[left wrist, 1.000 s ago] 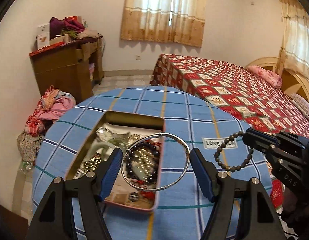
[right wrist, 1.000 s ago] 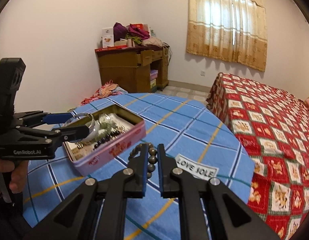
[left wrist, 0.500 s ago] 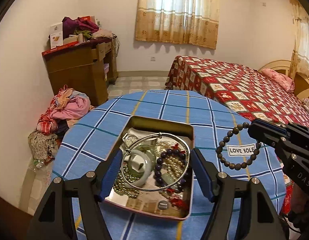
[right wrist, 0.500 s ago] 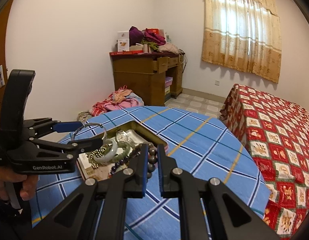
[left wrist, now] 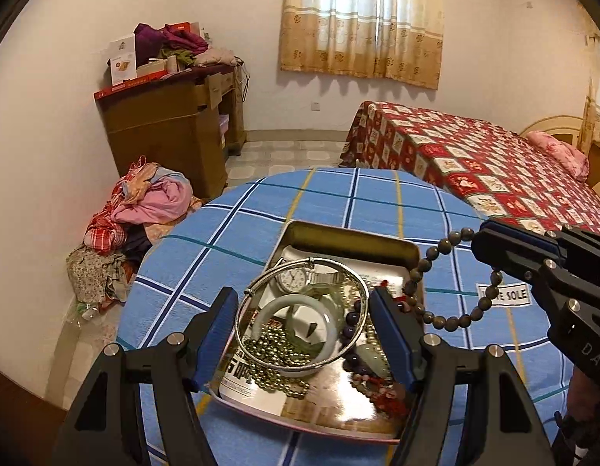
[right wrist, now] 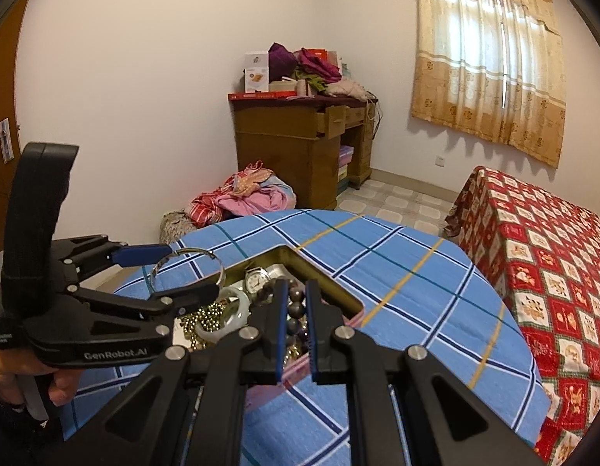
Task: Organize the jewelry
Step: 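Carry the silver bangle with the left tool while the right tool carries the bracelet over the tin, then open the left tool over the tin while the right tool releases the bracelet into it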
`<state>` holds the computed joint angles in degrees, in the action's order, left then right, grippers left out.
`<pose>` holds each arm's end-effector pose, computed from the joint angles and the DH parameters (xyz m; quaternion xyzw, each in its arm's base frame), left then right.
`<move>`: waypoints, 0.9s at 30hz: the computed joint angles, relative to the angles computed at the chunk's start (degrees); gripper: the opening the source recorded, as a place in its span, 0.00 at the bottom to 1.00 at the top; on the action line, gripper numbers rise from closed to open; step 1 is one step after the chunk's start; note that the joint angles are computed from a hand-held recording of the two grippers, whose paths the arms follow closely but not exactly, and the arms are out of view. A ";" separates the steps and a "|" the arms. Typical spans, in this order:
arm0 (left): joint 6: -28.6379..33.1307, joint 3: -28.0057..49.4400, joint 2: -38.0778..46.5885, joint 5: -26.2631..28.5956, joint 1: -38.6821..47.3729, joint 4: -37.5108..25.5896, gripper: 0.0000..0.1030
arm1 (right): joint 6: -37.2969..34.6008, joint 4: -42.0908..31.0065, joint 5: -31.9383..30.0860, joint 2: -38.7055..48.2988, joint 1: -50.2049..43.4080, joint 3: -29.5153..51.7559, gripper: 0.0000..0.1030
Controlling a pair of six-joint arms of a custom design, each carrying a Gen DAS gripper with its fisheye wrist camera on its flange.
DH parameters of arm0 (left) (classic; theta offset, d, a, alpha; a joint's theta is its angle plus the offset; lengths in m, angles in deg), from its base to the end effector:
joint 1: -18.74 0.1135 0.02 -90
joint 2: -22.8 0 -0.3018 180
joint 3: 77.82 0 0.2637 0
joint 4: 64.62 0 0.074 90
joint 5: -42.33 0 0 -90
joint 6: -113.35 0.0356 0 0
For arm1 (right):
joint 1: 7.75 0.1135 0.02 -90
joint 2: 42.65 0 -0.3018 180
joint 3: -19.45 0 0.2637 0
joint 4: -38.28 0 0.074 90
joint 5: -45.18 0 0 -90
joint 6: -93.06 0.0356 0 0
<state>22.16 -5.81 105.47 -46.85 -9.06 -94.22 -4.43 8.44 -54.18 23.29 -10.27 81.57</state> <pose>0.2866 -0.1517 0.2932 0.2117 0.8822 -0.1115 0.4055 0.2509 -0.0052 0.3110 -0.0766 0.8761 0.0306 0.4750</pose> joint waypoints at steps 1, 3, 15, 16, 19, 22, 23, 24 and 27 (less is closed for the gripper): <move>0.15 0.19 0.52 -0.03 0.18 0.07 0.68 | 0.00 0.34 0.20 0.65 0.19 0.07 0.11; 0.37 0.35 1.32 -0.31 0.42 0.29 0.68 | 0.23 0.93 0.52 1.85 0.51 0.25 0.11; 1.66 0.86 4.45 -0.96 1.19 0.82 0.68 | 0.71 3.24 1.90 7.95 2.64 0.56 0.11; 1.72 0.88 4.64 -0.99 1.20 0.89 0.68 | 0.77 3.36 2.06 8.46 2.82 0.55 0.11; 1.86 0.85 4.95 -0.95 1.23 0.87 0.68 | 0.70 3.54 2.43 9.32 3.07 0.41 0.11; 1.99 0.79 5.26 -1.19 1.05 0.95 0.68 | 0.65 3.72 2.63 10.15 3.02 0.47 0.11; 1.99 0.76 5.39 -1.27 1.01 0.97 0.68 | 0.76 3.74 2.83 10.42 3.08 0.47 0.11; 1.93 0.84 5.58 -1.33 0.95 0.94 0.68 | 0.85 3.81 2.90 10.72 3.05 0.51 0.11; 1.79 1.09 6.31 -1.44 1.03 0.98 0.68 | 1.01 3.90 3.21 11.46 2.97 0.63 0.11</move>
